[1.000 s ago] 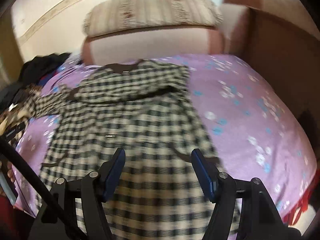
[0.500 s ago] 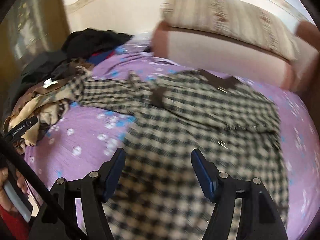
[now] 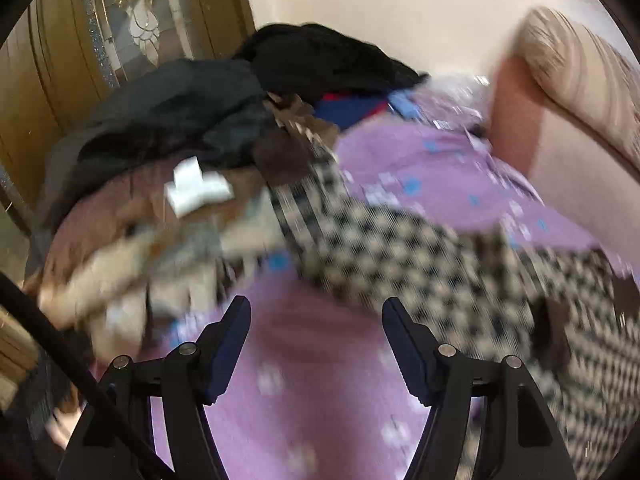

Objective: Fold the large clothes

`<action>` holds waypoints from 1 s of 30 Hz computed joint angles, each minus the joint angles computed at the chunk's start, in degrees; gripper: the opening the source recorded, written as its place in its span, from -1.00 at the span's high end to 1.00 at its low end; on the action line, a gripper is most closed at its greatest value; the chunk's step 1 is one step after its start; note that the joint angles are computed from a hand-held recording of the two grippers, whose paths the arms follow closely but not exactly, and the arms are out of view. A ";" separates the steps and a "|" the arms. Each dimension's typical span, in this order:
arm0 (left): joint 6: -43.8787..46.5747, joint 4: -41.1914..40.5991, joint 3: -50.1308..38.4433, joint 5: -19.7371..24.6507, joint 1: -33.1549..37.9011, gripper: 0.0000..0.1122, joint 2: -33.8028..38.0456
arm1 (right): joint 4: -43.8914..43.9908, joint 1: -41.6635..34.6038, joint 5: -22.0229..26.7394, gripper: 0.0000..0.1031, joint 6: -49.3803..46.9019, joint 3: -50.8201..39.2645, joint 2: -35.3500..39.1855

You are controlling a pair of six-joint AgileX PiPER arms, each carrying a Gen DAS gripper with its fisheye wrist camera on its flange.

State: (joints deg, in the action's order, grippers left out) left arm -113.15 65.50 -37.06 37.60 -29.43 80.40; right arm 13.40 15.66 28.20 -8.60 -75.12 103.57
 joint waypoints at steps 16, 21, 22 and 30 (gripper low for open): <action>0.94 1.15 -7.43 2.49 -8.73 -0.27 7.97 | -4.52 -2.81 9.15 0.85 8.01 -23.96 14.50; 2.55 0.18 -10.84 4.39 -13.71 -0.27 11.00 | -0.76 -15.52 6.77 0.85 1.89 -8.25 -0.63; 3.13 -0.20 -11.70 4.45 -14.33 -0.27 11.60 | -0.16 -18.40 7.19 0.85 0.34 -6.38 -2.71; 7.13 -3.44 -18.32 5.09 -22.46 -0.27 16.63 | 5.93 -44.26 11.30 0.85 -16.08 1.77 -11.90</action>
